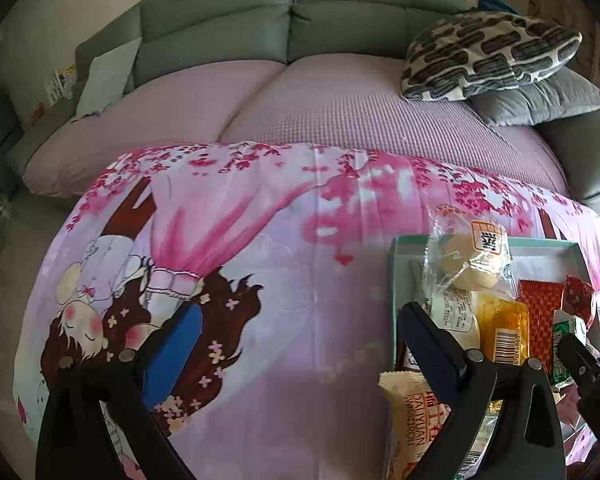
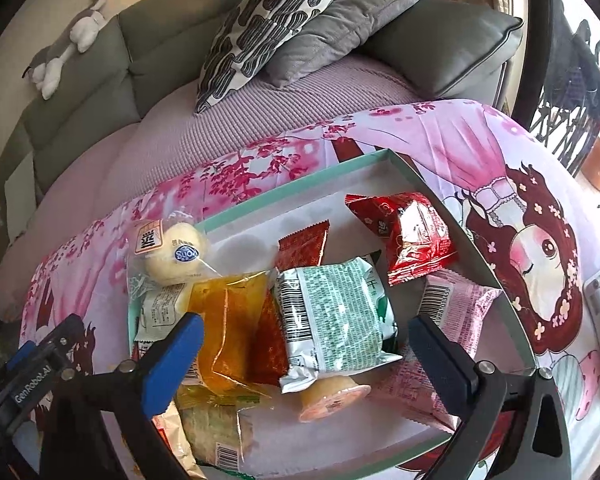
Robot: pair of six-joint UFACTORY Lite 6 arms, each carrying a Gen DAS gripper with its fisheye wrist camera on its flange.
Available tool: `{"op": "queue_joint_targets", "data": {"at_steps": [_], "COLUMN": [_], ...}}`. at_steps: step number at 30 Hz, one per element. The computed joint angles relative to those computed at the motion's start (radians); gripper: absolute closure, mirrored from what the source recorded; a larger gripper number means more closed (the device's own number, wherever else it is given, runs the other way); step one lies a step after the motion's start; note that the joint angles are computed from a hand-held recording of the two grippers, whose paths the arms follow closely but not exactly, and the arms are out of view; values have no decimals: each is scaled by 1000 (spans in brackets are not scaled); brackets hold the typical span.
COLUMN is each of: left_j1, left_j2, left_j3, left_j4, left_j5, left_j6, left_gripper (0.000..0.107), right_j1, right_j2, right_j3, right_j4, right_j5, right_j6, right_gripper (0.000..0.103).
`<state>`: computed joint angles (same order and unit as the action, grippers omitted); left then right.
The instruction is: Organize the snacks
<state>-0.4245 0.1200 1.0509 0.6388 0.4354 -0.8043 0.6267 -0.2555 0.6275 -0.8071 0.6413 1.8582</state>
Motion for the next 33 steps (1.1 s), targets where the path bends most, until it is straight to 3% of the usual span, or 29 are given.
{"op": "queue_joint_targets", "data": {"at_steps": [15,24,33], "left_j1": [44,109,129], "left_j2": [-105,-209,-388], "left_j3": [-96,-279,-421], "left_j4": [-133,-242,-314], "left_j5": [0,-85,-85], "left_j6": [94,224,326], "left_gripper": [8,8,8], "right_j1": [83,202,382], "right_j2": [-69,-123,-193], "right_j3": [22,13,-41], "right_j4": [-11,-11,0], "right_j5": [132,233,364], "right_j6": [6,61,186], "right_gripper": [0,0,0]}}
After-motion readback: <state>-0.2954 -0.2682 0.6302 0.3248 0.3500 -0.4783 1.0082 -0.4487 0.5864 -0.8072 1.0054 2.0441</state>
